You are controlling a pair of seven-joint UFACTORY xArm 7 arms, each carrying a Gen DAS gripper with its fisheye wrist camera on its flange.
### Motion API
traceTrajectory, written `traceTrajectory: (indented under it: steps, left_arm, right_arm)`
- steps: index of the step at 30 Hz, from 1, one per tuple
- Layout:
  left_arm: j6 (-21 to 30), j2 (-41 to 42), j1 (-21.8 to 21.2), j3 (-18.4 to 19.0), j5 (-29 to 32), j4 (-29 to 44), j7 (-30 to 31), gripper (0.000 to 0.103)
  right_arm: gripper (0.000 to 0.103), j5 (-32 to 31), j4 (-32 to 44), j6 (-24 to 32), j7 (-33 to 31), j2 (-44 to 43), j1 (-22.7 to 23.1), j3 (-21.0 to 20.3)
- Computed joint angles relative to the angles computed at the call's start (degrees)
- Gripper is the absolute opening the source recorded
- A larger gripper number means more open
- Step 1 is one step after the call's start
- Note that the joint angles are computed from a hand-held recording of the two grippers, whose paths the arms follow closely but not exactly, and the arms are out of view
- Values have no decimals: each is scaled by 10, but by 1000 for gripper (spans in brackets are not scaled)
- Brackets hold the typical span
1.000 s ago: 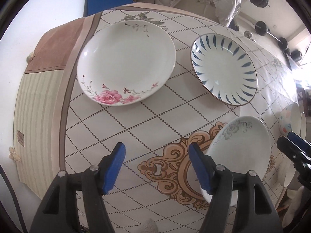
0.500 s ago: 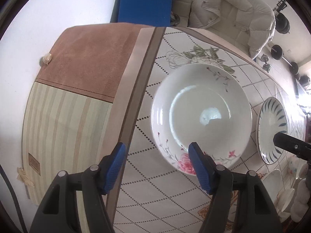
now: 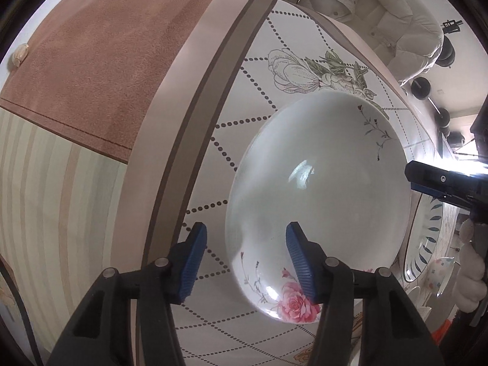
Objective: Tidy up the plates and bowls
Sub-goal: 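Grasp the pink-rose white plate rim with the left tool while the right tool grips it, then lift and carry the pink-rose plate toward the grey-flower plate with both tools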
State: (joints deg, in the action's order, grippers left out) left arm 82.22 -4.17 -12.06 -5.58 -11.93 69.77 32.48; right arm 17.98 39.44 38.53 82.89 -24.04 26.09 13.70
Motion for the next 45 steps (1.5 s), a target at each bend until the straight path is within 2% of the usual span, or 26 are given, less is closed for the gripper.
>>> traceTrajectory:
  steps: [3,6,7,10,11,13,21,24,34,45]
  left_arm:
    - [-6,6,-5,-5,-3,-3,3,39]
    - [-25,-3,-11,-9,5,-20,8,35]
    - [-35,-9,-12,-9,6,-28,11,35]
    - [-45,-13,-12,-7,2,-34,10,33]
    - [-45,-12,-12,-5,-1,-33,9,31]
    - [-37,-7,-8,-1,-8,-27,4,28]
    - [-52,-10,-3,0,-14,-28,-1,23]
    - [-51,-10,-2,1,-10,-27,0,21]
    - [-44,-40,0,5,-6,-35,20,20]
    - [-21,-83,-7,8,-26,-49,32,20]
  right_arm:
    - [64,23,-6,-22,-39,10,12,-16]
    - [56,42,1,-22,-76,26,18,-26]
    - [49,48,3,-21,-84,31,19,-27]
    - [36,60,7,-8,-99,42,19,-27]
    - [29,58,8,-5,-94,45,17,-21]
    - [22,53,2,-7,-85,42,12,-14]
    - [21,69,4,17,-88,36,19,-16]
    - [19,73,-2,6,-72,32,24,-6]
    - [16,66,-11,-3,-6,6,47,20]
    - [15,28,-22,35,104,-72,60,54]
